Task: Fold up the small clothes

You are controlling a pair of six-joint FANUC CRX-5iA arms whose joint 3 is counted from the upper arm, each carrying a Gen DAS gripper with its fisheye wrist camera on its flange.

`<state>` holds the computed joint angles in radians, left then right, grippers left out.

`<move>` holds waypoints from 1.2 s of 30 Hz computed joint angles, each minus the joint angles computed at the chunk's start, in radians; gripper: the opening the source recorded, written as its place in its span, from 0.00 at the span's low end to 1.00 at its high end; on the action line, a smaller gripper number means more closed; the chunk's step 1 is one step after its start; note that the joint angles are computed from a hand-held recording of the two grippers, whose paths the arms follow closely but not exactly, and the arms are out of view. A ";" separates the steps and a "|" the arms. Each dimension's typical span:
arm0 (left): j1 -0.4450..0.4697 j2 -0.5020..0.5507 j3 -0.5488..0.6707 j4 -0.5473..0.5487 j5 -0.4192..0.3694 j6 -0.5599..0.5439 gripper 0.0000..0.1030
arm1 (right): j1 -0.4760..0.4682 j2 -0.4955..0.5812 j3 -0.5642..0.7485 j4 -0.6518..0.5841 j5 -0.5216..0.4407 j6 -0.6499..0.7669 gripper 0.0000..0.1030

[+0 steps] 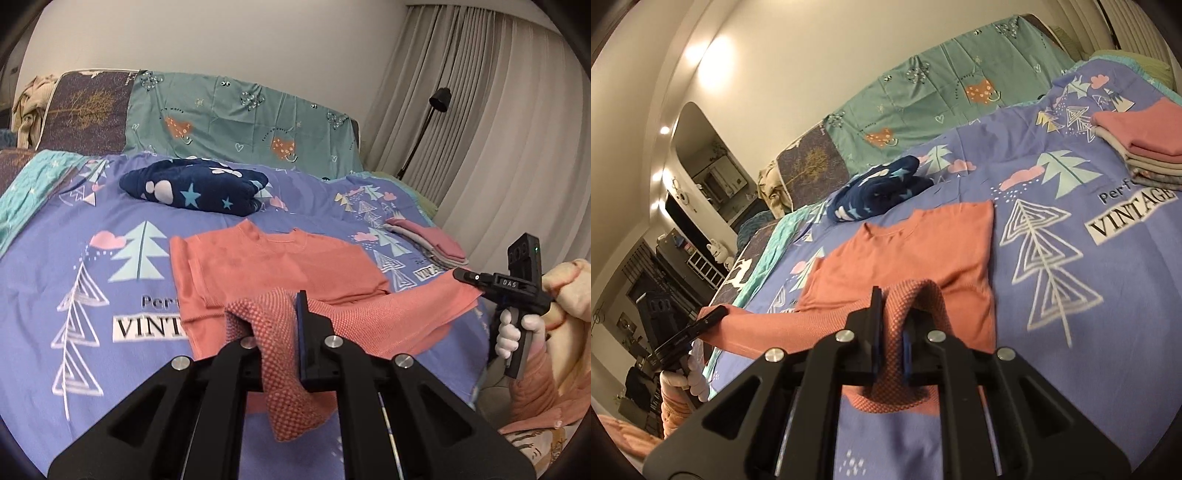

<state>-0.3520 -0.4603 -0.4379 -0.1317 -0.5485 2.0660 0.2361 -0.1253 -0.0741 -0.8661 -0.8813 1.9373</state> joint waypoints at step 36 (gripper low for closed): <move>0.070 0.287 0.165 -0.143 -0.224 -0.138 0.52 | 0.298 0.222 -0.025 0.749 0.179 -0.103 0.57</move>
<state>-0.2822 -0.1733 -0.2734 -0.2748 -0.7720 1.9280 0.5337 0.0971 -0.0987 -0.1171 -0.7025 1.8344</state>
